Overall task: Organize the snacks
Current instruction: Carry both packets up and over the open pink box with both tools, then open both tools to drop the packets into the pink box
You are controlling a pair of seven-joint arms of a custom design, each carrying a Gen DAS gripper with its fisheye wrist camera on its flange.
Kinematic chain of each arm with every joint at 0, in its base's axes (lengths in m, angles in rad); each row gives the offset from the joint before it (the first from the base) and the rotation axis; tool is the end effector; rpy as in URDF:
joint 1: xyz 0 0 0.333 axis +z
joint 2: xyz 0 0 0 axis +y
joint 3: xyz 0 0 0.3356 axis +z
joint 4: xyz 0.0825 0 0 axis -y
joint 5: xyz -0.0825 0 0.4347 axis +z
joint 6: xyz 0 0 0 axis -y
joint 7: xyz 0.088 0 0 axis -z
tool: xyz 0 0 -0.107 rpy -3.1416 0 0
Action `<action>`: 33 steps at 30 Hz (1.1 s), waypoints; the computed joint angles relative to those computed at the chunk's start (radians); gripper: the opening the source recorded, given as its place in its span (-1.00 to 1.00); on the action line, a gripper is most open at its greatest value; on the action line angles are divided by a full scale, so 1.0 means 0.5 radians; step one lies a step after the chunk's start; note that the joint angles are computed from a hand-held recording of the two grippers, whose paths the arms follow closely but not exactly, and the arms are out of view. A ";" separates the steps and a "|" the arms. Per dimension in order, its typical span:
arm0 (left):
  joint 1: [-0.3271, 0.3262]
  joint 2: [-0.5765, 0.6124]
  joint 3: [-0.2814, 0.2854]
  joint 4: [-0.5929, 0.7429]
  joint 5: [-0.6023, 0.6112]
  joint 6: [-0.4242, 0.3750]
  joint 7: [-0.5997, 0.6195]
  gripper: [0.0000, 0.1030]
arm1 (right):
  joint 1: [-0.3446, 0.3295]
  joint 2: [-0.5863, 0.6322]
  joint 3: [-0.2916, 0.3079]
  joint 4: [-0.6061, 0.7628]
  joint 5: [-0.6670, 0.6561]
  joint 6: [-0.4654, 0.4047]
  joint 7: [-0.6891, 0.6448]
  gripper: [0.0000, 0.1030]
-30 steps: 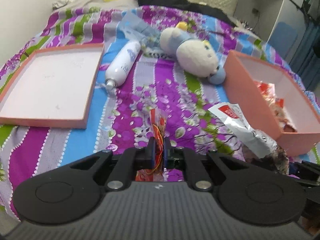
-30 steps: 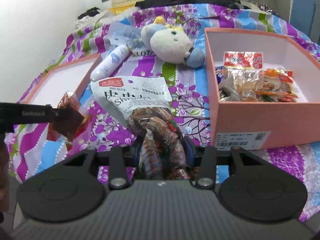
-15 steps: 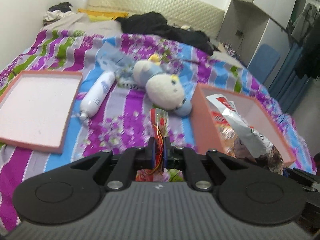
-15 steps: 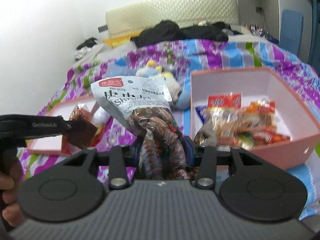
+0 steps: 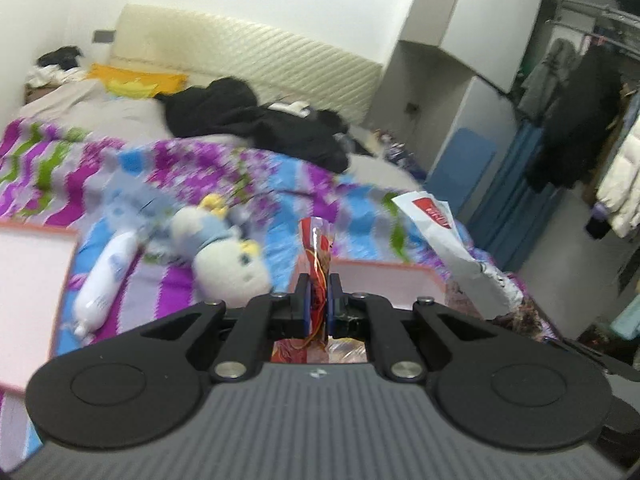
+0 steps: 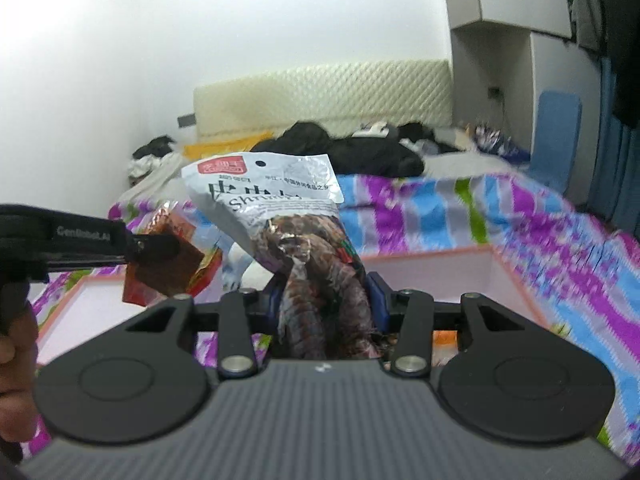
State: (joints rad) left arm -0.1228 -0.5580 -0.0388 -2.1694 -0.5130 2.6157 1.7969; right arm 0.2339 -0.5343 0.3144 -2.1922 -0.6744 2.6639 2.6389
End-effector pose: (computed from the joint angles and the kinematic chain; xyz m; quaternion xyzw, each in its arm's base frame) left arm 0.4623 -0.0699 0.7401 -0.5808 0.6336 -0.4707 0.1993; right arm 0.3872 0.3030 0.7009 -0.5846 0.5996 -0.3368 0.4304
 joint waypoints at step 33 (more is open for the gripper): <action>-0.048 1.209 -0.289 0.905 0.272 -0.540 -0.090 -0.80 | -0.037 0.327 -0.410 -0.187 0.576 -0.068 -0.412 -0.04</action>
